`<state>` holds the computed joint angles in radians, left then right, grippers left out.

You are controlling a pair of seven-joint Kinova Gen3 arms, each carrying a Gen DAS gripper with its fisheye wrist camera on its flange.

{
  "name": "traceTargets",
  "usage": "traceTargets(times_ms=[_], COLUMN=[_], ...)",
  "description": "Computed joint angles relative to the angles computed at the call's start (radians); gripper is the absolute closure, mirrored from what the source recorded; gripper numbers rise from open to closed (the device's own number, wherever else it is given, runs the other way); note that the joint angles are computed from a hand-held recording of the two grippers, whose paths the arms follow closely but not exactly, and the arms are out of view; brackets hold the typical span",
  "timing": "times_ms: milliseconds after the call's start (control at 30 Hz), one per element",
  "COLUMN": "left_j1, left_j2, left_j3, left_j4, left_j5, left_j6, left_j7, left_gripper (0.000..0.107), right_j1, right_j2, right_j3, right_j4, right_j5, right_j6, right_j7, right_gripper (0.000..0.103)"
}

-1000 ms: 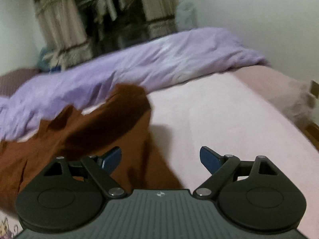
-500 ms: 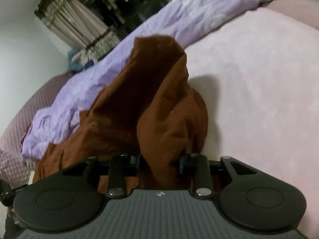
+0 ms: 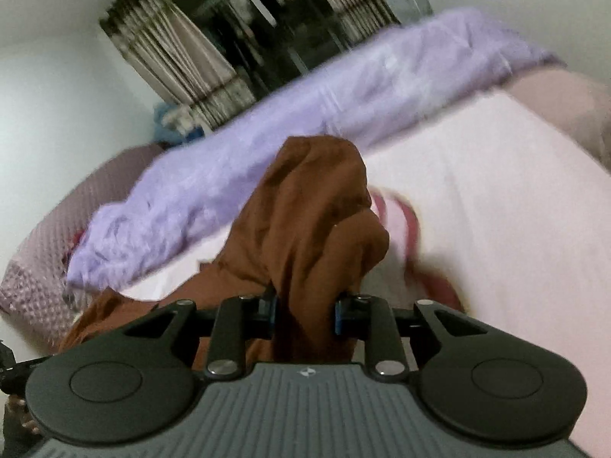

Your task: Fold large clothes

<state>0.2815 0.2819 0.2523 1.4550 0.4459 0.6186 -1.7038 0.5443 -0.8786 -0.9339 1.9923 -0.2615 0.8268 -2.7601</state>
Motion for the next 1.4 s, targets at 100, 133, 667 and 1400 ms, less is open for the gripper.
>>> traceTargets(times_ms=[100, 133, 667, 1400], left_j1=[0.086, 0.102, 0.170, 0.326], left_j2=[0.077, 0.099, 0.161, 0.378], left_j3=[-0.084, -0.108, -0.111, -0.216], left_j4=[-0.030, -0.039, -0.184, -0.439], left_j5=[-0.048, -0.039, -0.273, -0.785], left_j6=[0.047, 0.055, -0.054, -0.179], left_j7=[0.028, 0.039, 0.116, 0.644], left_gripper=[0.073, 0.067, 0.004, 0.099], right_j1=[0.084, 0.098, 0.161, 0.598], right_j2=[0.075, 0.084, 0.013, -0.038], right_j3=[-0.079, -0.086, -0.102, -0.277], right_j4=[0.059, 0.093, -0.033, -0.094], right_j5=[-0.101, -0.142, 0.085, -0.004], right_j6=[0.004, -0.027, 0.041, -0.186], right_j7=[0.044, 0.040, -0.029, 0.254], right_gripper=[0.072, 0.070, 0.013, 0.096])
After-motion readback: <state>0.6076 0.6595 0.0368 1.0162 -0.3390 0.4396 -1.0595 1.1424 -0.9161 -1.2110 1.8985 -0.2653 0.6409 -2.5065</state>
